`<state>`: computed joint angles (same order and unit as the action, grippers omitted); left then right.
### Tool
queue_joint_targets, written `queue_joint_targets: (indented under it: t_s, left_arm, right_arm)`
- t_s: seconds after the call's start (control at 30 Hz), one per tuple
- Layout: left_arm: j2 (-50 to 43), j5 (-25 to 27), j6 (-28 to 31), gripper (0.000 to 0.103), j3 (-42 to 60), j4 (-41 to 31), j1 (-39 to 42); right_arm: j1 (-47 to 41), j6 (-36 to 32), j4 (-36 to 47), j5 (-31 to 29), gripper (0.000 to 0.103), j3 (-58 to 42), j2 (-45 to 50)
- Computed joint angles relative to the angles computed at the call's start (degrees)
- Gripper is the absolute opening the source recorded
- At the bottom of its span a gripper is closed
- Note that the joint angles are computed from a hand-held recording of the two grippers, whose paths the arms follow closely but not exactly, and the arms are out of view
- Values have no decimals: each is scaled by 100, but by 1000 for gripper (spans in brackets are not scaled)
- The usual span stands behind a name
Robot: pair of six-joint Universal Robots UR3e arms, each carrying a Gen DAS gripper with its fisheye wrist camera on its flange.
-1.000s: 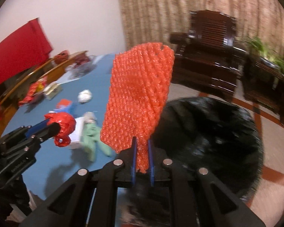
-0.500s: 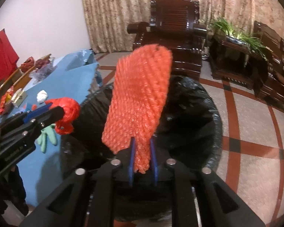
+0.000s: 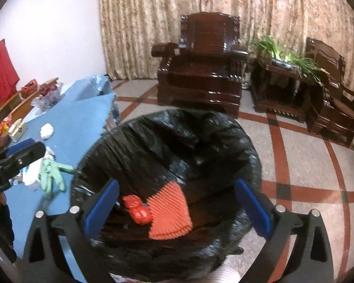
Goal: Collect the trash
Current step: 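Withdraw both grippers from the bin back toward the table, then grasp the blue-and-white paper cup with left gripper while right gripper grasps the white toothpaste tube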
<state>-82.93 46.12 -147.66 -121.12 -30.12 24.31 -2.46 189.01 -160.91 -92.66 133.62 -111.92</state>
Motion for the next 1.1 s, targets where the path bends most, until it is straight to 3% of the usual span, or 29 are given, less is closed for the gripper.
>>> queue_joint_targets:
  t_s: [0.3,0.5,0.73,0.87,1.1]
  left_arm:
    - [1409,-337,1309,89,-615,-1061,2199]
    - [1311,-384,1485,89,-533,-1018,3190]
    - [550,-101,1231,89,-279,-351,3541]
    - [-33,180,1030,82,-142,174,3490]
    - [-1199,757,624,73,247,964,3069]
  right_arm:
    - [1257,483,-529,-291,97,-1116,1437]
    - [2031,513,-694,-404,97,-2266,2744]
    - [2698,519,-600,-509,97,-3678,4068]
    - [2952,502,-368,-513,95,-4483,4768]
    - [3086,421,135,-292,79,-5670,5687]
